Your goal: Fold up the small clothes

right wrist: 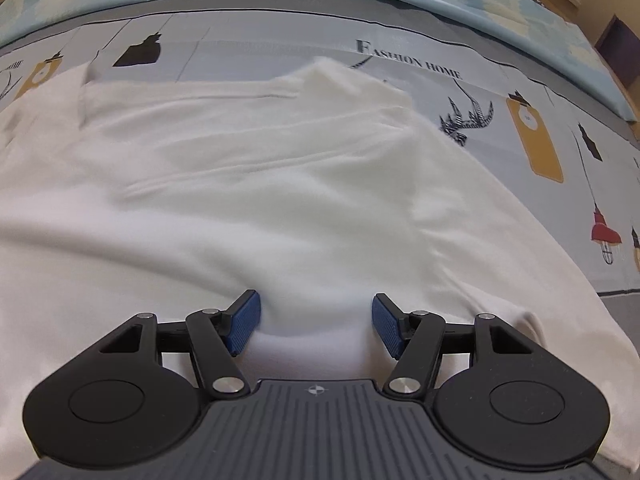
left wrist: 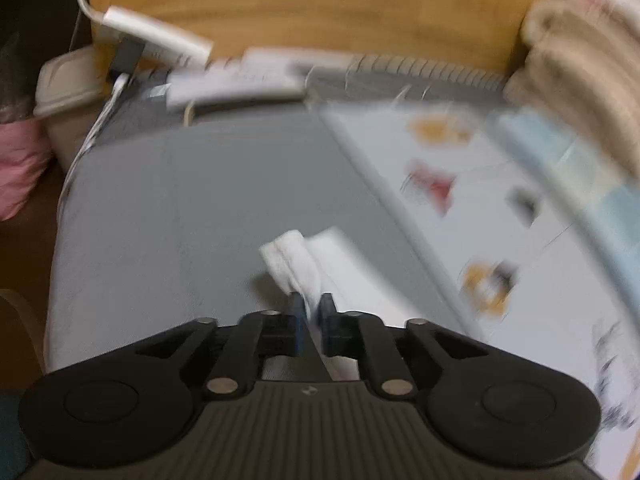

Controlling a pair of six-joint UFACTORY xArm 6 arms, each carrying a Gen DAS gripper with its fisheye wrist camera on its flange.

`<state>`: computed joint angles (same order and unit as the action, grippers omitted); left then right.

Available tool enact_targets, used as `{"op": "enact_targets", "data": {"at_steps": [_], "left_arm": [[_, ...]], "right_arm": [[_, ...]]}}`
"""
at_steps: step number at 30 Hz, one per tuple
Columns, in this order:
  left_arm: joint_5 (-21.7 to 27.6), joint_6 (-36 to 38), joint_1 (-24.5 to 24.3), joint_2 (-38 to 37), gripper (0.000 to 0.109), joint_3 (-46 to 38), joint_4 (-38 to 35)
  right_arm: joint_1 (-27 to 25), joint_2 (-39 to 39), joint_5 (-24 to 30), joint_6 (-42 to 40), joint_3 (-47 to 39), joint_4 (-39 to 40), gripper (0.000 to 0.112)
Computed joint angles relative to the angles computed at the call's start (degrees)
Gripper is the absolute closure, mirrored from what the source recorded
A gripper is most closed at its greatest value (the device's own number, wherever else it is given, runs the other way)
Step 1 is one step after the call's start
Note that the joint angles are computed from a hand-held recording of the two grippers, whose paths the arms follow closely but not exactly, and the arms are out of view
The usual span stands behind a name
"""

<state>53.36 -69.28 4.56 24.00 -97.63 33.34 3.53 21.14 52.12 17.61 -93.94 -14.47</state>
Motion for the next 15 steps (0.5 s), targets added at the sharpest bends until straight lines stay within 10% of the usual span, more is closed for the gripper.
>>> {"op": "enact_targets", "data": {"at_steps": [3,7,11,15], "left_arm": [[7.4,-5.1,-4.0,-0.3,0.093,-3.0,4.3],[-8.4,0.0,-9.7,-2.4,0.072,-0.3,10.4],[-25.7,20.3,-15.3,1.9,0.067,-1.9,-9.9],[-23.2,41.1,-21.0,10.4,0.067,-12.0,-31.6]], "right_arm": [[-0.9,-1.7,-1.7,2.1,2.3,-1.9,0.049],[-3.2,-4.8,-6.2,7.2,6.9,-4.6,0.051],[-6.4,-8.7,-15.9,13.4,13.2,-6.2,0.081],[-8.4,-10.2,-24.3,19.0,17.0,-9.4,0.092]]}}
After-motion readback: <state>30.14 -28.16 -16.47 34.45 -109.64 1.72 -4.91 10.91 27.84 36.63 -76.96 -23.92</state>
